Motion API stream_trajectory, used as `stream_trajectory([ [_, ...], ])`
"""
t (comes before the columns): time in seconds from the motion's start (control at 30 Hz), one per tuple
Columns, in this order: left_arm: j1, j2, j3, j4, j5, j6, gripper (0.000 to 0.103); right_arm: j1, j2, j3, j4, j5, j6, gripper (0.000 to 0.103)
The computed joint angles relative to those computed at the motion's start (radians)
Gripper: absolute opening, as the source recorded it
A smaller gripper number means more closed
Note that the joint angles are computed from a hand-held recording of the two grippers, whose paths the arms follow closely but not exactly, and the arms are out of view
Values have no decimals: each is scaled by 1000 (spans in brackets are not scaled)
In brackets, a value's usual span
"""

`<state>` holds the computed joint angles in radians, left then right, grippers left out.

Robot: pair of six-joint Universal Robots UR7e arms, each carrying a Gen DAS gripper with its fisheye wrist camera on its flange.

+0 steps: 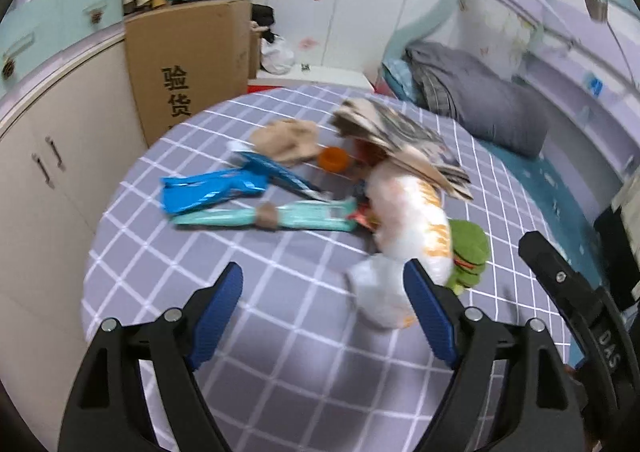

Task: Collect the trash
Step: 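Move both tools back over the table toward the plastic bag and leaves, then grasp the white plastic bag with the left tool while the right tool grasps the green leaves, carry toward wastebasket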

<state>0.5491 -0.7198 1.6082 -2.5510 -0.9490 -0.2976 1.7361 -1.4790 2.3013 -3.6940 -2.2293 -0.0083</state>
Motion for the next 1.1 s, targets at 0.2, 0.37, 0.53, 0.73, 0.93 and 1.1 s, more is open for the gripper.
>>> stream_trajectory([
  [0.2,-15,77,-64,12,-6,40,80,-77,-80,46,56,86,44,86],
  [0.37,-23,94,-78,15,-34,72,75,-101,-98,45,88,126,69,86],
  [0.53,-11,118,-111,55,-95,85,42,-105,-103,50,80,128,73,87],
  [0.73,-18,61,-39,-42,-107,126,18,-96,-102,46,98,114,64,87],
  [0.93,-29,-36,77,-167,-36,158,13,-76,-84,-6,246,84,56,88],
  [1.1,-25,-100,140,-244,42,156,13,-55,-38,-83,389,31,24,88],
])
